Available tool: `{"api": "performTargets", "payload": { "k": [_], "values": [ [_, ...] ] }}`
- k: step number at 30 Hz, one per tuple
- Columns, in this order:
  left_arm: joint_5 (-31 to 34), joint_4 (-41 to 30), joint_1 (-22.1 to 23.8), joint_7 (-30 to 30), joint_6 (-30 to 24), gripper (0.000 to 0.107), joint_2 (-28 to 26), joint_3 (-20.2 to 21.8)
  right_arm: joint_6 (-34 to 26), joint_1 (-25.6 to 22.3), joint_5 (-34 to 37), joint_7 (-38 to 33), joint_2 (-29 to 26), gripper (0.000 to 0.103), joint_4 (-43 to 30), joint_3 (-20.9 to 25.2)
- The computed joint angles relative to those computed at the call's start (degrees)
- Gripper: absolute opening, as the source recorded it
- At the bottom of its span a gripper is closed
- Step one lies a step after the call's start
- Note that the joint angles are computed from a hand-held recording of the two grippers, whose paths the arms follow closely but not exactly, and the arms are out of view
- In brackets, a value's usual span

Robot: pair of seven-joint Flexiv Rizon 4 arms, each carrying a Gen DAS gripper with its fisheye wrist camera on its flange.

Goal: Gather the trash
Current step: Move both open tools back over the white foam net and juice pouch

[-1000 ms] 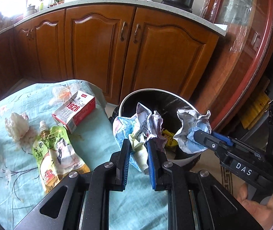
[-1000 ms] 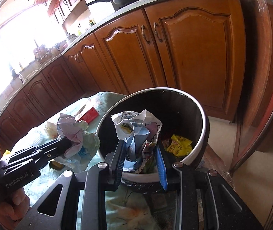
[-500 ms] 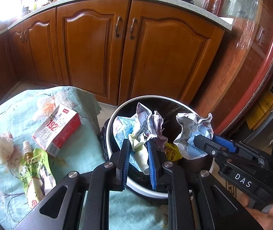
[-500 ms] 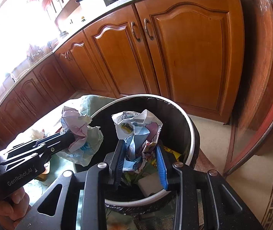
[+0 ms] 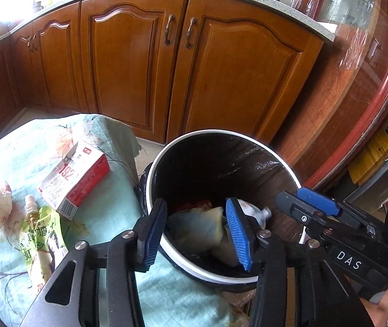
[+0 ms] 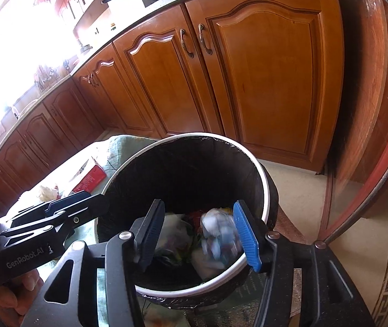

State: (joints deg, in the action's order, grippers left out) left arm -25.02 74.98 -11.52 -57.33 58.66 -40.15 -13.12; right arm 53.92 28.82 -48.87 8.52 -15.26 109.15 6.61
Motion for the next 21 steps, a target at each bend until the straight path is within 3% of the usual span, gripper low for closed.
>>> {"api": "performTargets", "payload": {
  "k": [11,21],
  "values": [
    [-6.3,13.5,5.0,2.9,9.0,0.052,6.7,-2.4,2.3,2.2,-5.1,5.5,-1.2,0.064,-1.7,-0.2],
    [-14.3,23.7,10.2,7.2,14.3,0.052,13.0,-3.3,6.7,6.0,-4.2,3.0,-7.6,0.065,-8.9,-1.5]
  ]
}}
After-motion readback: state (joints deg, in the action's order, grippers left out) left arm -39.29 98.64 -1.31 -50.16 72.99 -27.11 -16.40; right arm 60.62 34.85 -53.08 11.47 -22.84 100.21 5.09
